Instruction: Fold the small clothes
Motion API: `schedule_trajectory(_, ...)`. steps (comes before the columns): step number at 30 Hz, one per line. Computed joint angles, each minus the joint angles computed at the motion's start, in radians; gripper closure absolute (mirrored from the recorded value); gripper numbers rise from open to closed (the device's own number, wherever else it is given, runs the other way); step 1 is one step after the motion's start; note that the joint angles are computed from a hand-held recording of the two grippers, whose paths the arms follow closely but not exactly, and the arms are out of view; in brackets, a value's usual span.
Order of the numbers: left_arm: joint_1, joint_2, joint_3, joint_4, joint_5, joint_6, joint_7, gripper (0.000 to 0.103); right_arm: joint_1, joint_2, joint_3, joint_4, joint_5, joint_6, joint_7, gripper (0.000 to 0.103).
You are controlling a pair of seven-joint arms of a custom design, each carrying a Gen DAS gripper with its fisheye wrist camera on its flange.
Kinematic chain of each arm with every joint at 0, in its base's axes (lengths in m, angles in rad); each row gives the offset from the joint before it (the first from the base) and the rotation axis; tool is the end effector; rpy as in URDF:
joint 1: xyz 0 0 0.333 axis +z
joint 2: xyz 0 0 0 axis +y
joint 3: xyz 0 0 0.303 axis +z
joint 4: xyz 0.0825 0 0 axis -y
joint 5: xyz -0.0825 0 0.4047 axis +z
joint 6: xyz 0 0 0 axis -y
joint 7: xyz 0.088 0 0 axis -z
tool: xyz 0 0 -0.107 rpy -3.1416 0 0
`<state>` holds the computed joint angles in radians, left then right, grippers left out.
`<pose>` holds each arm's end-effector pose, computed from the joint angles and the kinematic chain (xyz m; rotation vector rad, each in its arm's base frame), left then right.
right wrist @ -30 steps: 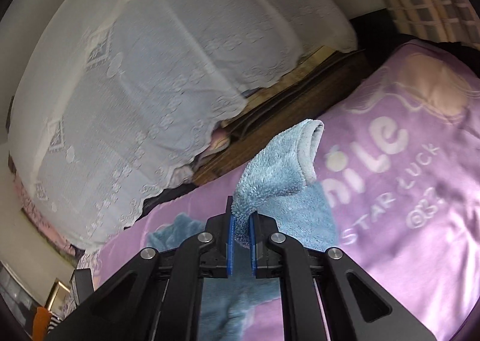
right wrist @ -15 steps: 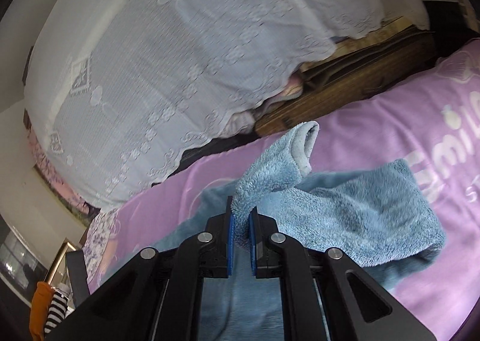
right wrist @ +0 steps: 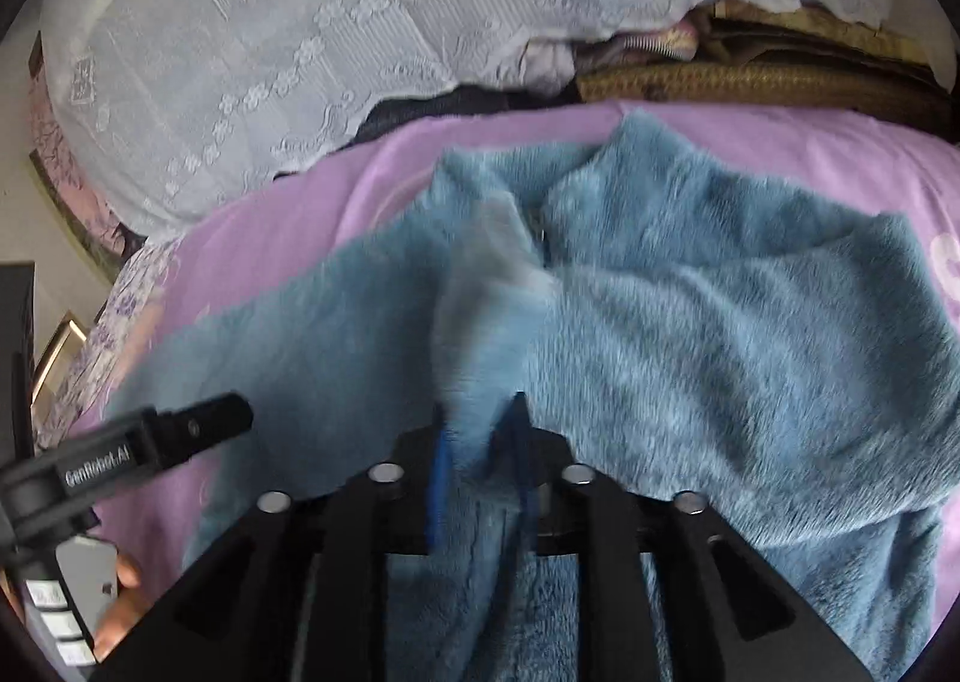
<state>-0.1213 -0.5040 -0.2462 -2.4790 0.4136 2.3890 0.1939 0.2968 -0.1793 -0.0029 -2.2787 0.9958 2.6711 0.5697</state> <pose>0.4257 -0.1651 0.4865 -2.4474 1.0418 -0.5652 0.5272 0.1333 0.4588 -1.9898 1.1628 -0.2216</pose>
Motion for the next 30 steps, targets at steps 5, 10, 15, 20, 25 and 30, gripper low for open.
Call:
schedule_trajectory(5,-0.018,0.007,0.004,0.005,-0.011,0.019,0.025,0.005,-0.026,-0.072,-0.051,-0.036,0.059,-0.093,-0.085,0.065)
schedule_trajectory(10,-0.047,0.037,0.001,0.028,-0.04,0.068,0.079,0.005,-0.057,-0.129,-0.089,-0.078,0.072,-0.066,-0.175,0.065)
schedule_trajectory(15,-0.054,0.115,-0.044,0.103,0.021,0.025,0.102,0.005,-0.111,-0.064,-0.122,-0.009,0.064,-0.07,-0.134,0.065)
schedule_trajectory(20,-0.07,0.168,0.002,0.119,-0.044,0.064,0.123,0.005,-0.2,0.021,-0.168,0.086,0.114,-0.249,-0.092,0.065)
schedule_trajectory(25,-0.065,0.203,0.014,0.147,-0.062,0.132,0.148,0.026,-0.267,0.069,-0.155,0.121,0.213,-0.337,-0.133,0.065)
schedule_trajectory(30,-0.066,0.256,0.023,0.198,-0.098,0.096,0.191,0.084,-0.299,0.068,-0.136,0.132,0.233,-0.359,-0.149,0.065)
